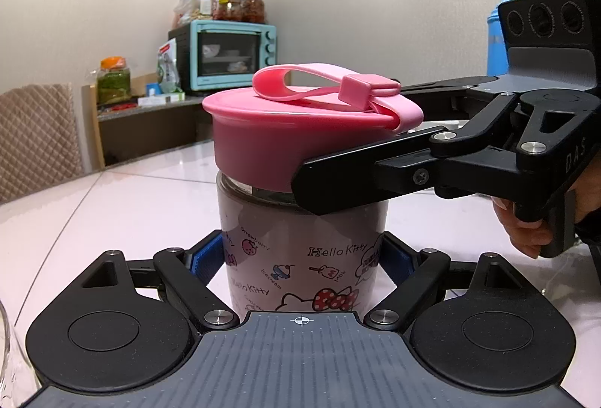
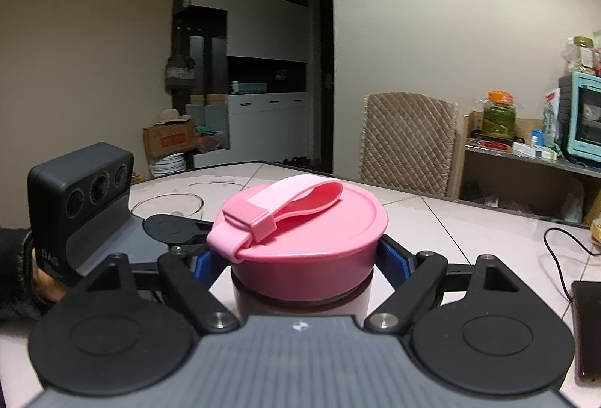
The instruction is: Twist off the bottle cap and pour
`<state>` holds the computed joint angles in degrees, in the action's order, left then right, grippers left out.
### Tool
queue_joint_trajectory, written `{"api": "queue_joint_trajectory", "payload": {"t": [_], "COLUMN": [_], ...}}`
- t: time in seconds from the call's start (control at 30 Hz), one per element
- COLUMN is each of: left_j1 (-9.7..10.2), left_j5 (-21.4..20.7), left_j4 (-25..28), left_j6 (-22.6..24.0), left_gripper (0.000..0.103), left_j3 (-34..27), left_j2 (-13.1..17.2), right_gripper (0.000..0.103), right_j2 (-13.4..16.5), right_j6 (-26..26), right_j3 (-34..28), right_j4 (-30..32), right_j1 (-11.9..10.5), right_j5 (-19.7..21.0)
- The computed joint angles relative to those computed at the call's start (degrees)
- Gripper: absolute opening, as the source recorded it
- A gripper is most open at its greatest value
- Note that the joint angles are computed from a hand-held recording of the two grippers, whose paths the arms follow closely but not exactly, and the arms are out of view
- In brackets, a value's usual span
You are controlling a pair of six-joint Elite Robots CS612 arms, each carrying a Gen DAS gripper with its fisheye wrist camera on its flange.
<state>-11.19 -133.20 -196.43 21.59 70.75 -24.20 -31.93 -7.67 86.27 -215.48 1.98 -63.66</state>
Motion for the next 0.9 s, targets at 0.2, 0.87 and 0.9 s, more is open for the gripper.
{"api": "queue_joint_trajectory", "payload": {"t": [0.2,0.87,0.9], "left_j1": [-0.03,-0.02,-0.02], "left_j5": [0.0,0.0,0.0], "left_j4": [-0.1,-0.2,-0.1], "left_j6": [0.0,-0.1,-0.1], "left_gripper": [0.089,0.089,0.089], "left_j3": [0.1,0.2,0.1], "left_j2": [0.0,0.0,0.0], "right_gripper": [0.085,0.085,0.084], "right_j2": [0.0,-0.2,-0.1], "right_j6": [-0.2,-2.8,-2.7], "right_j3": [0.1,-0.5,-0.6], "right_j4": [-0.3,2.6,2.6], "right_j1": [-0.5,-2.3,-2.3], "right_j5": [2.2,9.2,9.4]}}
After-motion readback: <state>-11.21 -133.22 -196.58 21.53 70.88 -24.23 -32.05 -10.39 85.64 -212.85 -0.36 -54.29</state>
